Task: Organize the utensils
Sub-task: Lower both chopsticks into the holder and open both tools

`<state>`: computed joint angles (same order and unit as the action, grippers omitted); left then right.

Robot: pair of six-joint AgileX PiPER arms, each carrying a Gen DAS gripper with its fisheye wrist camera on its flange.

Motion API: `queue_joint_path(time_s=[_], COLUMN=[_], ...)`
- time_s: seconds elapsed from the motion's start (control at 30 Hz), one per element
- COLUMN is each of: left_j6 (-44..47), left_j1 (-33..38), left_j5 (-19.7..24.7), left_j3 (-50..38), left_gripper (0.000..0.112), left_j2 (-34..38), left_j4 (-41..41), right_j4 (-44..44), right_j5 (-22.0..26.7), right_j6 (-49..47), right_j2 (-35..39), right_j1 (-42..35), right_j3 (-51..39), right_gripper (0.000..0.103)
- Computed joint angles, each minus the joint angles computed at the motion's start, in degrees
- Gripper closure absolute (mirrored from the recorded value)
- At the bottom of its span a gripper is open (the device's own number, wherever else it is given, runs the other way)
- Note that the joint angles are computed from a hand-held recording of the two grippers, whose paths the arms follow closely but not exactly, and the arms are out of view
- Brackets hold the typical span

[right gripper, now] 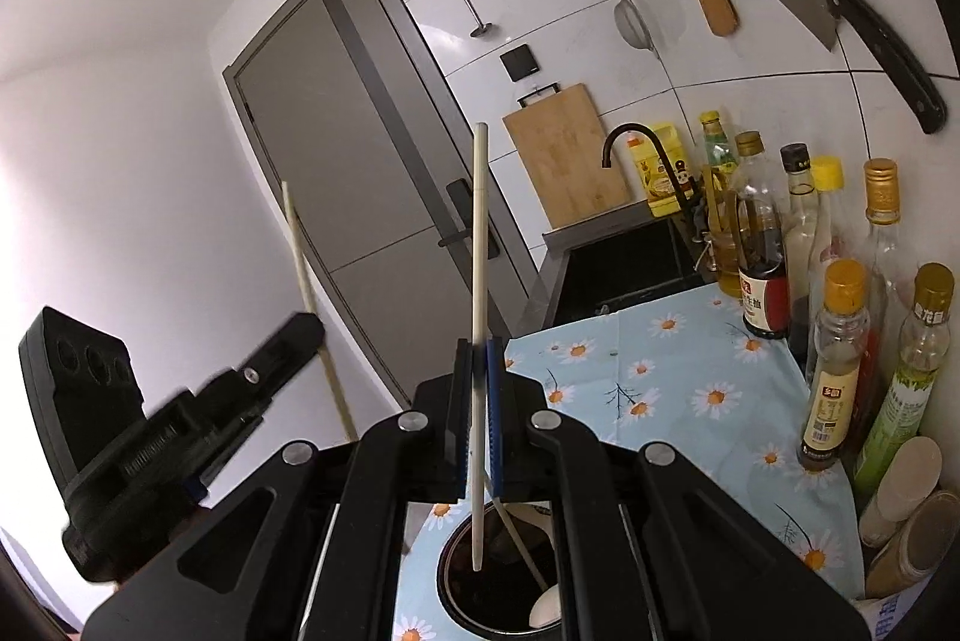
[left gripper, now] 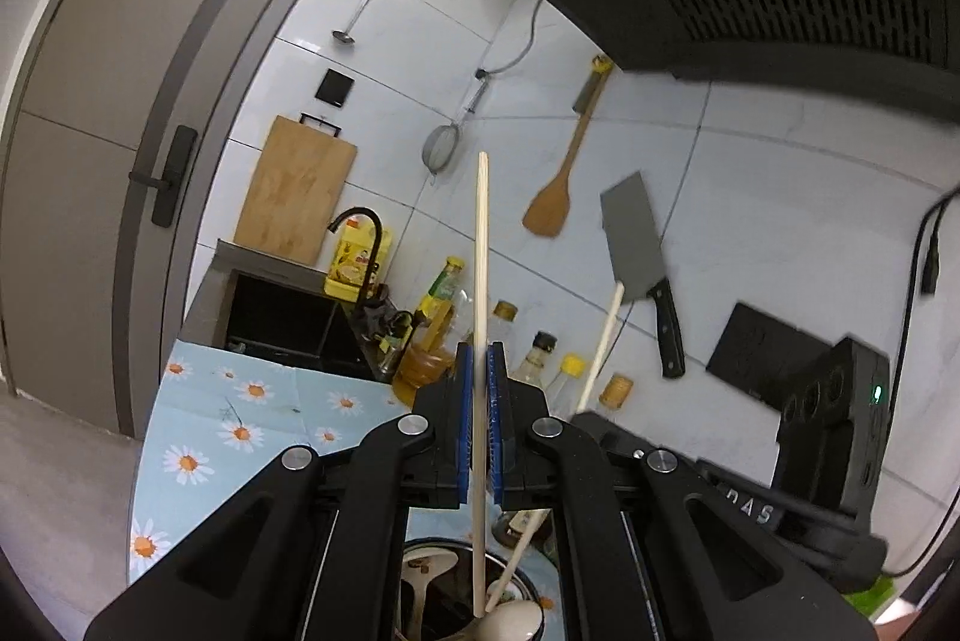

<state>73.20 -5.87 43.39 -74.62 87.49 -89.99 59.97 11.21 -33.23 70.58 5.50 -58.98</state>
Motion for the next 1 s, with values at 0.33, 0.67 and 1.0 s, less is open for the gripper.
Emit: queue_joint_path(time_s=[0.33, 0.67, 1.0], left_j6=[4.3, 10.4, 15.1], left_j1=[-2.8, -5.5, -6.7], left_j5=[-3.1, -8.0, -10.4], left_j3=[2.5, 7.2, 11.0], left_gripper=[0.109, 0.109, 0.108], left_j2=[2.3, 3.1, 1.7], left_j4=[-0.1, -2.3, -3.0], right_j4=[3.7, 16.1, 14.5], right_j5=[-1.5, -3.9, -5.6], right_j6=[-3.5, -15.9, -14.5], right_j2=[2.1, 3.5, 4.5], right_j1=[1.0, 1.2, 2.8], right_j3=[1.7, 5.8, 6.8], right_gripper=[0.097, 0.097, 0.097])
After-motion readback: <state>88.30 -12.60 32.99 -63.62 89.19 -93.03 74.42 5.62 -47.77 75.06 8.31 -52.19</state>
